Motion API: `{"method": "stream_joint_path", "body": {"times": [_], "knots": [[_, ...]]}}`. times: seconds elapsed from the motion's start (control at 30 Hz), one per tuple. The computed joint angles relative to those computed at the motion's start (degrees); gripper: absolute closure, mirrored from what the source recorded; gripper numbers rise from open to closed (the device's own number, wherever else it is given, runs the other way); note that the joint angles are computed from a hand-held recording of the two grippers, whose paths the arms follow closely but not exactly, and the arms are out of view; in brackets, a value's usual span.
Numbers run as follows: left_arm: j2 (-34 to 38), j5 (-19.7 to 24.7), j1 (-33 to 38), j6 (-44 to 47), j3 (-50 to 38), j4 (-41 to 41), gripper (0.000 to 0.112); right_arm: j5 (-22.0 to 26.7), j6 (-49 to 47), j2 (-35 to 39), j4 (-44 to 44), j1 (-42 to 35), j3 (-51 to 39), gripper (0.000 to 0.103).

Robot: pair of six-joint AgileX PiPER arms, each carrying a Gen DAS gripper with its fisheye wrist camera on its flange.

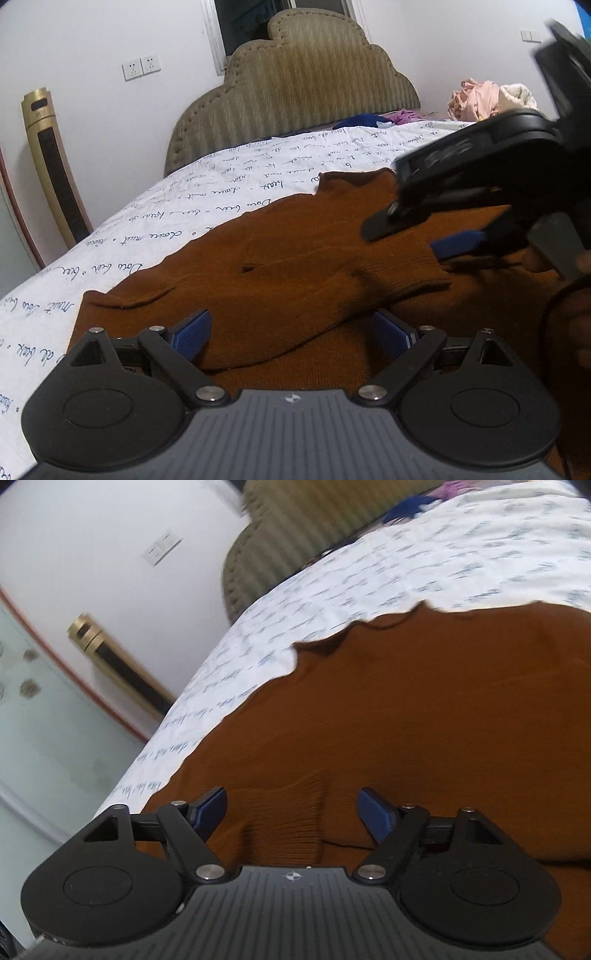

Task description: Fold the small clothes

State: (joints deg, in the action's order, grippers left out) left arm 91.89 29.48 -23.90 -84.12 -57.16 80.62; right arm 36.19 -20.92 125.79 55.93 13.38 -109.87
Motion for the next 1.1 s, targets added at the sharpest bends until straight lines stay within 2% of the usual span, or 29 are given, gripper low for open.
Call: {"method": "stream_joint_path", "body": {"times": [0.03,0.07,0.13,0.3,0.47,0.57,0.7,0.83,0.97,1.1], "knots": [[-0.1,0.3,-0.2,-0.3,0.1,0.4,0.018,1.4,2.0,1.1,-3.1,0.6,-2.6,0.05],[-0.3,0.6,-0.3,-0.6,0.2,0.5,0.018,1.9,3.4,1.2,-5.8,1.1,-3.4,0.069],[-0.7,0.7,-0.2,-1.1,0.3,0.7,0.018,2.2,8.2,2.0,-12.9,2.3,-6.4,0.089],[-0.5,0.1,1.7,1.7,-1.5,-3.5,0.018,-3.4,5.5,-2.4,-12.1,1.4,-1.4,0.09],[-0.1,0.1,2.2,2.7,-1.9,-5.4,0.018,-13.2,10.7,-8.4,-23.9,0.5,6.1,0.09],[0.0,0.5,1.9,1.4,-1.6,-4.0,0.018,-16.3,16.5,-10.3,-31.4,-1.4,9.0,0.09],[0.7,0.9,1.7,1.5,-1.8,-4.0,0.018,-18.7,17.4,-12.3,-30.9,-5.6,13.4,0.09],[1.3,0.9,1.8,2.8,-2.5,-5.4,0.018,-20.8,11.8,-14.4,-24.2,-9.4,18.6,0.09],[1.6,0.9,1.7,3.8,-2.8,-6.2,0.018,-19.7,8.6,-13.5,-21.2,-11.0,19.2,0.09],[1.6,0.9,1.9,4.8,-3.0,-7.2,0.018,-19.2,9.5,-12.9,-24.1,-10.1,19.8,0.09]]}}
